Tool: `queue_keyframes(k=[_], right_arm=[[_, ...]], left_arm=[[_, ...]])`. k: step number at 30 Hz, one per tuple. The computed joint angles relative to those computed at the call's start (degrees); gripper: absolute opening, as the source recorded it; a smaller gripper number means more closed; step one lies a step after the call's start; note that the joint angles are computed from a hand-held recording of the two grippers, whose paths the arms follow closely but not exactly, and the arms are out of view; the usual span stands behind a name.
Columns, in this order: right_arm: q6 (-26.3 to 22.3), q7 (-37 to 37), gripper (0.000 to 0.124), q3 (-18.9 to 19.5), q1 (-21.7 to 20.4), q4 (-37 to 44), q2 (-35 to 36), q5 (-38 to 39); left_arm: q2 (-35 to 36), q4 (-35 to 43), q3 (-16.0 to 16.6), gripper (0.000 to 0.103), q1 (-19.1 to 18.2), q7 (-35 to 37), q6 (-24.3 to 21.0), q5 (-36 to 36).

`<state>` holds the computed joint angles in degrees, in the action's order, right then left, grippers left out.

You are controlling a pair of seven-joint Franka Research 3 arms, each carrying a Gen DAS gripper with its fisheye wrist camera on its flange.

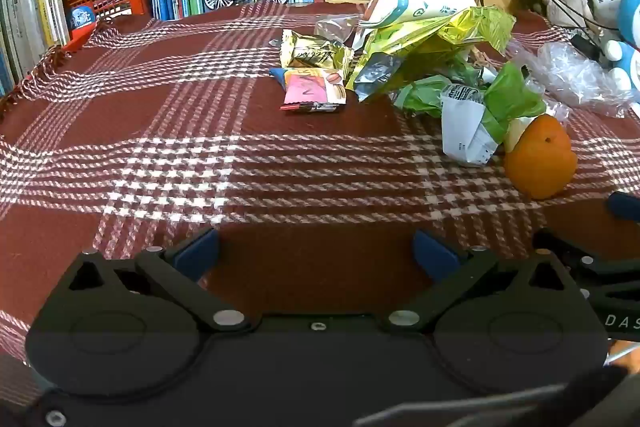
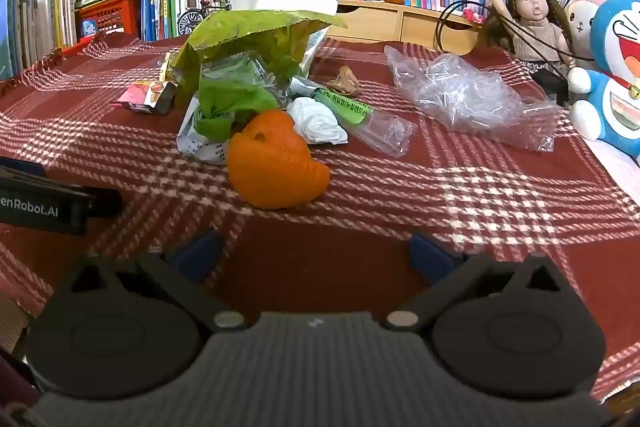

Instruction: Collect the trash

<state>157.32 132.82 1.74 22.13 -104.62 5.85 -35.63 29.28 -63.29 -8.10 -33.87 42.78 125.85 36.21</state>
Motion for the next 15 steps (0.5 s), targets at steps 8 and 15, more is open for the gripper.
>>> queue_keyframes(k=[8, 15], right_arm=[[-0.3, -0.3, 0.103, 0.0, 0.0, 0.2, 0.0, 0.2], [-0.3, -0.4, 0.103, 0.0, 0.1, 0.3, 0.1, 0.4]], left_arm=[[-0.1, -0.2, 0.0, 0.103, 0.0, 0.0, 0.0, -0.1], [0.1, 0.3, -0.1, 0.103, 0.0, 0.2, -0.4, -0.3]])
